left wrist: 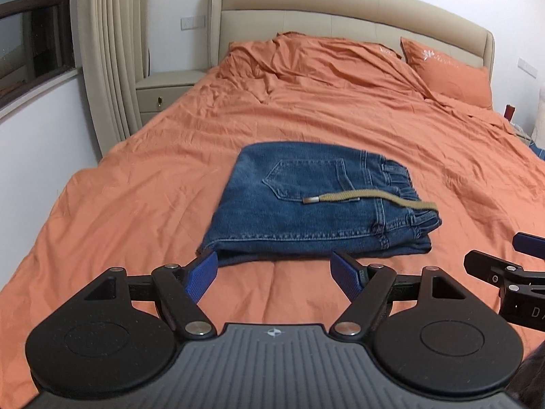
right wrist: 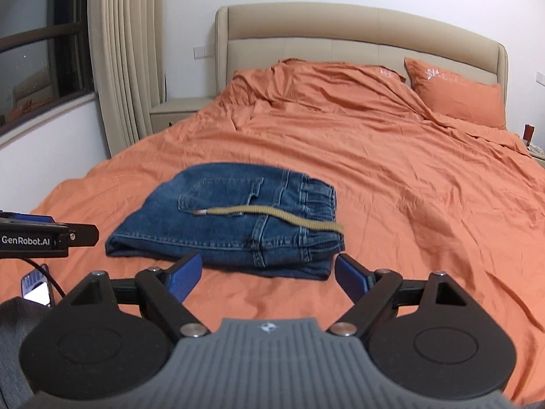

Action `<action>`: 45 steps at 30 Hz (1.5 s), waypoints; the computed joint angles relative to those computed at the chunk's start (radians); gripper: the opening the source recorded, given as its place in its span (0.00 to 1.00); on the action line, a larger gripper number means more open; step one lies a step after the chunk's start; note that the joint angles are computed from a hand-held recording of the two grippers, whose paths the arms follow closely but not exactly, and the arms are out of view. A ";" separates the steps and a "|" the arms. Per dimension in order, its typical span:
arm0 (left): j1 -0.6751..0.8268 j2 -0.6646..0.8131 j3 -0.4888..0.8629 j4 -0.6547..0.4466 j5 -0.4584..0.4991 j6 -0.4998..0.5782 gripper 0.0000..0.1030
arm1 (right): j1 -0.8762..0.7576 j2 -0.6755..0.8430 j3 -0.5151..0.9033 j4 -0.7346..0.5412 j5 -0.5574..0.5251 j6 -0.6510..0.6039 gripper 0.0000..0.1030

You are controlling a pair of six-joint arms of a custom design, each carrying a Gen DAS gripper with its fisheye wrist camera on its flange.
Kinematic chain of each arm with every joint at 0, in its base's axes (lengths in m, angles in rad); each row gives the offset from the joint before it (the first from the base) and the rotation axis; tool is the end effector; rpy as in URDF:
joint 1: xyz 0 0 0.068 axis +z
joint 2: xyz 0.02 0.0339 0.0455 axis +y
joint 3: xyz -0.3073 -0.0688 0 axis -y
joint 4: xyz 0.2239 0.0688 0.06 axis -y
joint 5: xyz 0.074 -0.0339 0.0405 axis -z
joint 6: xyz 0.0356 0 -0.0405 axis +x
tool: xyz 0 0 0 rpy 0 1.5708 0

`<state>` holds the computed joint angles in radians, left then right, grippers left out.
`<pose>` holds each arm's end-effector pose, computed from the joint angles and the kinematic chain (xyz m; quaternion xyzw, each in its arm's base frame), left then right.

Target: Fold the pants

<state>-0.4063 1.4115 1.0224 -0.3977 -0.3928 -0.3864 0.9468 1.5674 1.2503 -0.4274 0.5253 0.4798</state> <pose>0.2595 -0.0968 0.3118 -0.0655 0.9071 0.0217 0.4153 0.2058 0.2553 0.3370 -0.1032 0.8846 0.0739 0.4488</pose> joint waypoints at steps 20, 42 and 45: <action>-0.026 0.021 0.001 -0.007 -0.022 0.022 0.83 | 0.000 0.007 -0.020 0.030 0.003 -0.002 0.79; -0.026 0.022 0.002 -0.011 -0.020 0.026 0.83 | 0.009 0.005 -0.025 0.024 0.005 0.005 0.79; -0.028 0.023 0.004 -0.014 -0.022 0.023 0.83 | 0.010 0.004 -0.027 0.024 0.003 0.005 0.79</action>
<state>-0.4347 1.4340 1.0263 -0.4114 -0.4149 -0.3633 0.9563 1.5719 1.2235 -0.4039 0.5284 0.4845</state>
